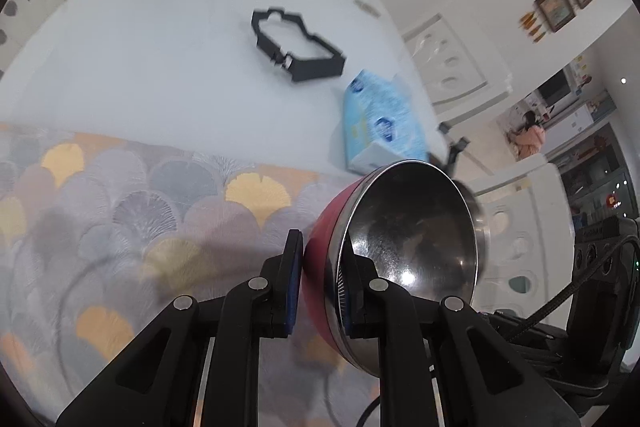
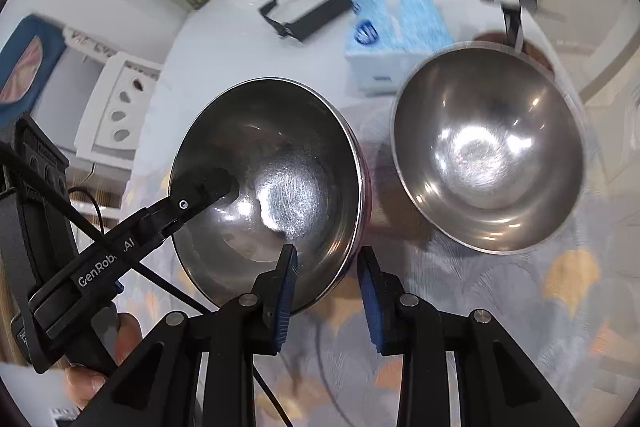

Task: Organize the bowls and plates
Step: 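Grip the rim of the red steel bowl with both grippers, then lift the red steel bowl with both grippers and nest it into the pink bowl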

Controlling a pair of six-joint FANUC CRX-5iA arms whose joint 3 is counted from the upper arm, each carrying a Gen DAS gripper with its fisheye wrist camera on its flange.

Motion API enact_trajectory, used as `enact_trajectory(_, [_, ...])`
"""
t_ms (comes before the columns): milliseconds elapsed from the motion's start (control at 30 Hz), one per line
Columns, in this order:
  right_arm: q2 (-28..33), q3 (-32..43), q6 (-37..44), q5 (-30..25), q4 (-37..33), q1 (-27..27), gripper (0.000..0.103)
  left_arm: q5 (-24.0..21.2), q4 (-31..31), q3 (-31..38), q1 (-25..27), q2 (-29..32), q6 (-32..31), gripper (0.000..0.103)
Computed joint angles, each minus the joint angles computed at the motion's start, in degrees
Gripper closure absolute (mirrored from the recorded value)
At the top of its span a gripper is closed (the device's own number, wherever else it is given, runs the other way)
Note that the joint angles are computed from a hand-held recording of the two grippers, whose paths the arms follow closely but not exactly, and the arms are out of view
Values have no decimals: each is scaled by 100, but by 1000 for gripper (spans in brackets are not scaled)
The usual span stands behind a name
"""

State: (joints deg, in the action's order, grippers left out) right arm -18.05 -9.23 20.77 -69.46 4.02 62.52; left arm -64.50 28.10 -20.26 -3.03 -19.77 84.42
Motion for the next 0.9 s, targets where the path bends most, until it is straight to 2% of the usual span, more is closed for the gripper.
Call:
enact_trajectory(233, [-347, 366, -371, -772, 712, 994, 72, -410, 1, 117, 59, -878, 198, 90])
enact_trajectory(433, [-844, 344, -1217, -1415, 1311, 2359, 72, -1047, -269, 190, -73, -1653, 550, 90])
enact_trajectory(533, [-985, 297, -1677, -1734, 1597, 3129, 72, -1318, -574, 223, -328, -1987, 874, 90])
enact_trajectory(600, [-1071, 259, -1925, -1916, 1614, 3597, 72, -1560, -824, 241, -538, -2205, 1119, 90])
enact_trajectory(767, [-1259, 40, -2350, -1989, 1237, 4316, 72, -2038, -1138, 101, -873, -2654, 1683, 90])
enact_trajectory(900, [-1391, -202, -2585, -1828, 781, 4563, 72, -2343, -1339, -121, -1229, -2914, 2190, 90])
